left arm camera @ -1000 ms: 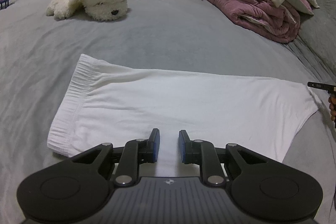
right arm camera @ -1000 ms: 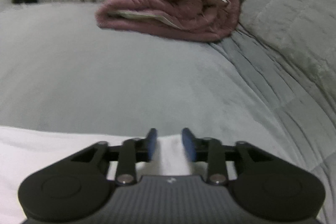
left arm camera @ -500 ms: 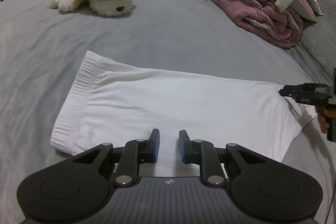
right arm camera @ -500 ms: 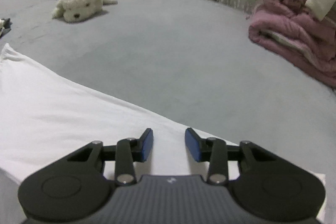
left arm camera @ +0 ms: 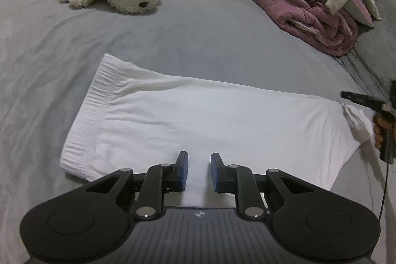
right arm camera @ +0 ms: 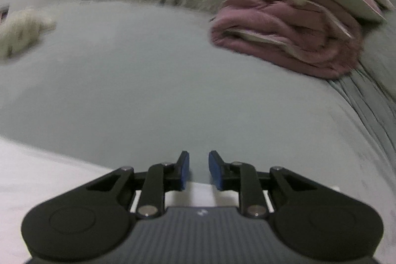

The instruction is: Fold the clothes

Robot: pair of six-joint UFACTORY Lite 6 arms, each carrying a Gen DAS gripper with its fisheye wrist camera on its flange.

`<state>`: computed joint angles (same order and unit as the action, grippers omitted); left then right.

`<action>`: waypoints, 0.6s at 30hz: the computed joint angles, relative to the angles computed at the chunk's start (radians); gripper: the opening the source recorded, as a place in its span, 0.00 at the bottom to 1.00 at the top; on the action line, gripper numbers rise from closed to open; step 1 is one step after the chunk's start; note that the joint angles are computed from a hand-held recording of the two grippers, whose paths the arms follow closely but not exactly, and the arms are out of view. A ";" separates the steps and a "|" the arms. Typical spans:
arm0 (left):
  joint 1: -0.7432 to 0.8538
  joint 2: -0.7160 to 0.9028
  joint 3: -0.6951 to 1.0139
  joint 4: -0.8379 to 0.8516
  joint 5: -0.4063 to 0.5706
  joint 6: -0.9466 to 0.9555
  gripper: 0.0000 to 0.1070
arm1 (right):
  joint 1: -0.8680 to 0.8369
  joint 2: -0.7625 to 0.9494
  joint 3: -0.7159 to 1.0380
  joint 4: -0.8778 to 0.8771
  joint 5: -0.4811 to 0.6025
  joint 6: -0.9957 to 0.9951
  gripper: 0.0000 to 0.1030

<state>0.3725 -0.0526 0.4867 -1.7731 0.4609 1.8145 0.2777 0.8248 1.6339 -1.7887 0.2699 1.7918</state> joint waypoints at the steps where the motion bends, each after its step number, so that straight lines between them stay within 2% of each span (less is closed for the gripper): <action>1: 0.003 0.004 0.002 0.003 0.004 -0.006 0.17 | -0.021 -0.046 -0.059 -0.068 0.000 0.073 0.19; 5: -0.002 -0.002 -0.001 0.004 -0.002 -0.022 0.17 | -0.143 -0.205 -0.278 -0.269 -0.050 0.300 0.22; 7: -0.009 -0.005 -0.005 -0.009 -0.009 -0.009 0.17 | -0.185 -0.242 -0.342 -0.463 -0.094 0.472 0.22; 9: -0.017 -0.011 -0.009 -0.021 -0.017 -0.002 0.17 | -0.192 -0.252 -0.370 -0.549 -0.099 0.542 0.22; 13: -0.018 -0.008 -0.008 -0.026 -0.016 0.006 0.17 | -0.164 -0.174 -0.310 -0.374 -0.054 0.380 0.22; 16: -0.008 -0.003 -0.004 -0.010 -0.007 -0.003 0.17 | -0.172 -0.128 -0.264 -0.411 -0.044 0.447 0.26; 18: -0.007 -0.001 -0.001 -0.007 -0.006 -0.006 0.17 | -0.179 -0.116 -0.253 -0.401 -0.038 0.453 0.37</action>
<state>0.3658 -0.0532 0.4853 -1.7799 0.4549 1.8084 0.0985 0.7092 1.3810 -2.1900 0.2321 2.2444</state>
